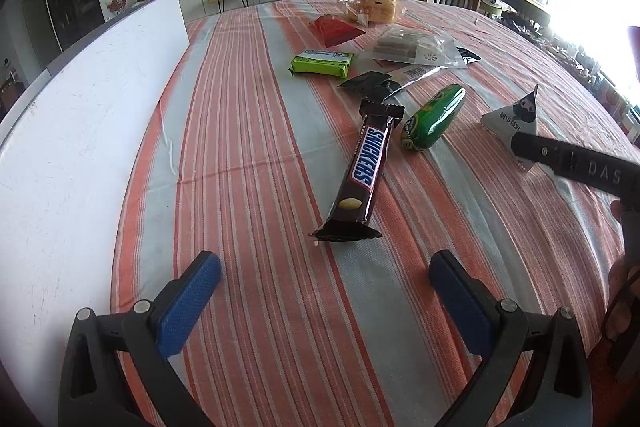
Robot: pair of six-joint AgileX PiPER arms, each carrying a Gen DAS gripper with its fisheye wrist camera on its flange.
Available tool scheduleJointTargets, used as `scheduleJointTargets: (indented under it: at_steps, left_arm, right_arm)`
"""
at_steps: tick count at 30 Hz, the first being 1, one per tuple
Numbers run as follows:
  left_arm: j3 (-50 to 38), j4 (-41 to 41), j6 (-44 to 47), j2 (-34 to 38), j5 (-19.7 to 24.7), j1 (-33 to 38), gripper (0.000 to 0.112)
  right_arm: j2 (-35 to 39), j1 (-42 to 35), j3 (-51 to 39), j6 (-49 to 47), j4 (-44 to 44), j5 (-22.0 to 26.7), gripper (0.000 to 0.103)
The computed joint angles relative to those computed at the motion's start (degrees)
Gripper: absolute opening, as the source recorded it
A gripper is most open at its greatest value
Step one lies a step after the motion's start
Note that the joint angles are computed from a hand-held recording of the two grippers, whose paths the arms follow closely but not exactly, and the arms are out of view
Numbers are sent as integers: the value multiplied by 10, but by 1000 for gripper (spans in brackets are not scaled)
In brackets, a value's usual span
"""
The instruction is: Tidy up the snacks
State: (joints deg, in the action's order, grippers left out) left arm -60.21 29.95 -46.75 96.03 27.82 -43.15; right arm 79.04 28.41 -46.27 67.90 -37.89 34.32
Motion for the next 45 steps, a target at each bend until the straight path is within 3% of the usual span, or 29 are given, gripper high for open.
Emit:
scheduleJointTargets:
  at_steps: [3, 8, 13, 15, 45]
  left_arm:
    - [0, 1, -1, 0, 0, 0, 103]
    - [0, 1, -1, 1, 0, 0, 103]
    - [0, 2, -2, 1, -1, 0, 103]
    - [0, 1, -1, 0, -1, 0, 103]
    - [-5, 7, -10, 3, 5, -2, 103]
  right_arm:
    - [31, 7, -26, -18, -16, 35, 82]
    - [82, -113, -92, -233, 111, -1, 91]
    - [95, -193, -89, -312, 135, -71, 94]
    - [98, -205, -93, -337, 153, -75, 94]
    - [103, -199, -95, -324, 140, -74, 94]
